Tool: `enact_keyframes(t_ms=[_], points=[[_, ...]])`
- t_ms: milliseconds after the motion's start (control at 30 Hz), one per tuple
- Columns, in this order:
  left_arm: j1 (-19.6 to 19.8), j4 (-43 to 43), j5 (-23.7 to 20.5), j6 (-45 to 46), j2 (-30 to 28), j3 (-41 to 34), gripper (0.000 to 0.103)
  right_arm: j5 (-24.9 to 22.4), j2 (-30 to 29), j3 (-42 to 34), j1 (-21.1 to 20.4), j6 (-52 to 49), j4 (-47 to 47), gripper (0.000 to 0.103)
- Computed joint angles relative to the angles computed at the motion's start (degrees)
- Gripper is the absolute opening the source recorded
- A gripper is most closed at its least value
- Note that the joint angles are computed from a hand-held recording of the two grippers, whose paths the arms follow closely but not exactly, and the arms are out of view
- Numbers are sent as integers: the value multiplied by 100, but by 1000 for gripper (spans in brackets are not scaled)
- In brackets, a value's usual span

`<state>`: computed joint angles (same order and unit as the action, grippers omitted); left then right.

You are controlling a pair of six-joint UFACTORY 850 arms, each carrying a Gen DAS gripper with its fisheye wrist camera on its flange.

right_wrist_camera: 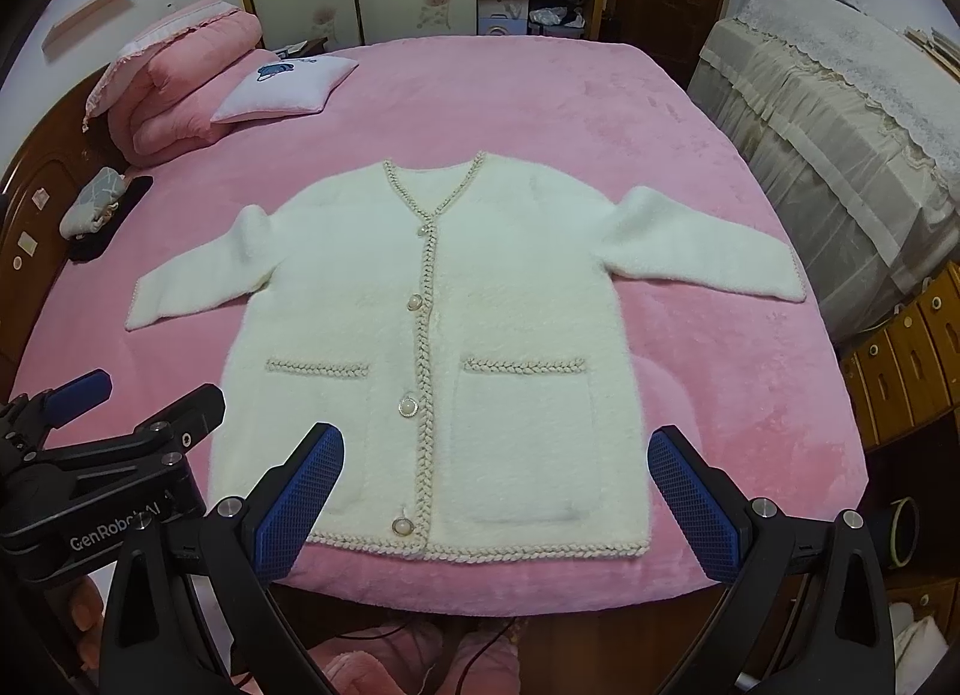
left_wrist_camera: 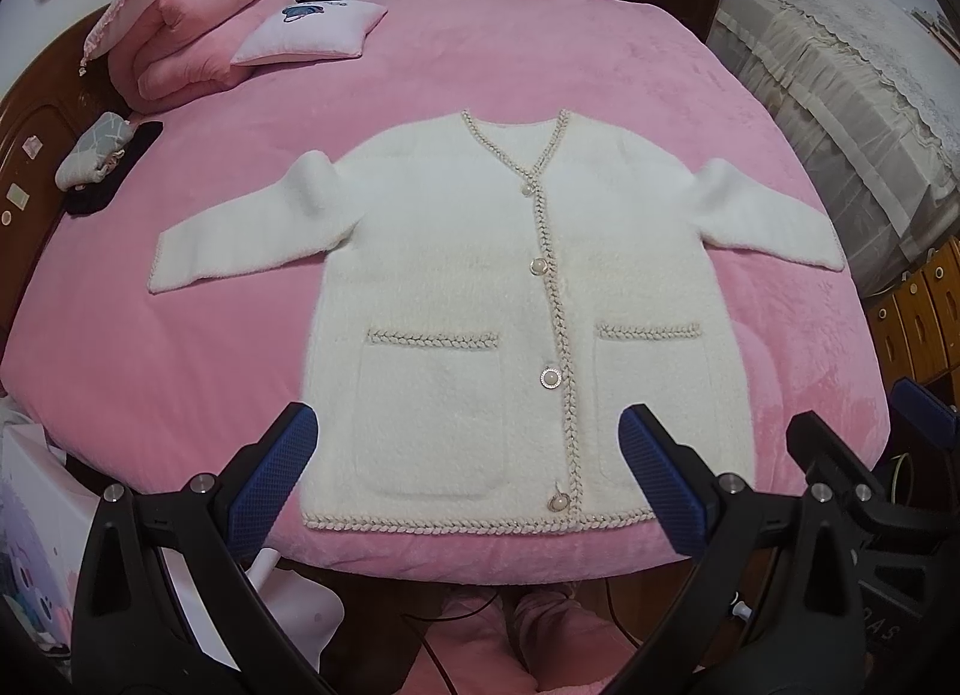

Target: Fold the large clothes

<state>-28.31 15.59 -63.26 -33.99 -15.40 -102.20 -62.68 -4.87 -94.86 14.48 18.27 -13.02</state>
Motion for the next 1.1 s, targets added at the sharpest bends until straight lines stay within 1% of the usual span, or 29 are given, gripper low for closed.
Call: enact_keyframes(t_ms=[433, 633, 1100], points=[[-32, 75, 9, -53, 12, -44, 100, 19, -4, -63, 58, 31, -144, 103], [-20, -6, 103, -85, 71, 8, 100, 64, 30, -44, 82, 62, -211, 103], [-27, 23, 84, -97, 54, -17, 100, 122, 104, 50, 94, 71, -292, 103]])
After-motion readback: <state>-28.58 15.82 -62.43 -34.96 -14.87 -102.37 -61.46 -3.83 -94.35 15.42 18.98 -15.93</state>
